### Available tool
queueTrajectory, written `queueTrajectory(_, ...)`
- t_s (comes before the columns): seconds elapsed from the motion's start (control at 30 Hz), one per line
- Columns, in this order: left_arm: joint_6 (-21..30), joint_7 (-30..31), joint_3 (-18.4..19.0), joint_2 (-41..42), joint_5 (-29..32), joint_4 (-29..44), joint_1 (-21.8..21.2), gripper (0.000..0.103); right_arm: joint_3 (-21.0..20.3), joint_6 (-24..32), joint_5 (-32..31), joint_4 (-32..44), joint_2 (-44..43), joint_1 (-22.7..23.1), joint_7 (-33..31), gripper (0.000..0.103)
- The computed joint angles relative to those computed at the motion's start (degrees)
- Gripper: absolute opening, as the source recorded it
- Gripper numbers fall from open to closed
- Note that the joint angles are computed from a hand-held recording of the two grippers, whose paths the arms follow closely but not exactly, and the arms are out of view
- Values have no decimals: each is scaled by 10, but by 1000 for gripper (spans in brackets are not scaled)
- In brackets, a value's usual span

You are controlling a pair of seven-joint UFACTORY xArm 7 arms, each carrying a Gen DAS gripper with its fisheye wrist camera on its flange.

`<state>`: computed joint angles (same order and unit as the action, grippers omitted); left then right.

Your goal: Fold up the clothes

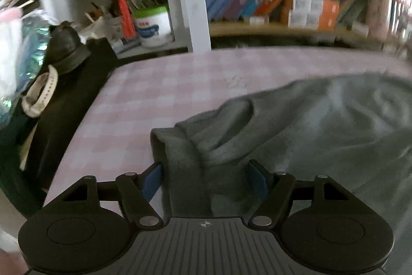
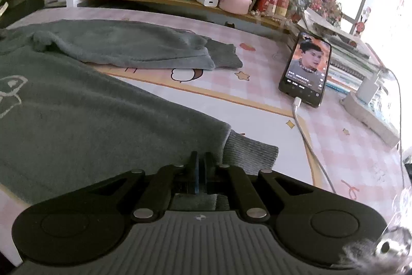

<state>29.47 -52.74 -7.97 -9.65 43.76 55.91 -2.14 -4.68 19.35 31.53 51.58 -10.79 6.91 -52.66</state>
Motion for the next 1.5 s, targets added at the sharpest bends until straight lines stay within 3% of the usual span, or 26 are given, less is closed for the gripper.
queueTrajectory(0.13, -18, 4, 18, 28, -16, 23, 10, 71, 1, 9, 14, 9, 7, 3, -2, 4)
queueTrajectory(0.47, 23, -39, 66, 129, 39, 139, -4, 71, 27, 22, 116, 69, 64, 19, -48, 4)
queueTrajectory(0.6, 22, -77, 87, 143, 57, 152, -10, 72, 50, 22, 151, 114, 107, 9, -58, 4)
queueTrajectory(0.73, 30, -122, 91, 128, 99, 137, -18, 73, 76, 6, 140, 156, 149, -6, -48, 4)
queueTrajectory(0.87, 58, -172, 73, 64, 191, 88, -19, 72, 95, -1, 121, 176, 168, -23, -42, 4)
queueTrajectory(0.93, 22, -227, 63, -3, 229, 29, -3, 72, 104, -4, 138, 172, 165, -31, -57, 6)
queueTrajectory(1.0, -24, -276, 54, -74, 242, -32, 12, 72, 111, 1, 188, 161, 154, -41, -97, 17)
queueTrajectory(1.07, -34, -303, 37, -141, 230, -88, 18, 72, 110, 14, 248, 144, 135, -44, -144, 24)
queueTrajectory(1.27, 20, -347, -39, -295, 168, -218, 31, 72, 77, 16, 357, 83, 71, -18, -238, 25)
queueTrajectory(1.43, 29, -383, -102, -349, 123, -266, 52, 73, 58, -19, 337, 62, 60, -4, -213, 26)
queueTrajectory(1.5, 20, -393, -114, -359, 100, -279, 60, 73, 50, -20, 336, 60, 62, -4, -193, 34)
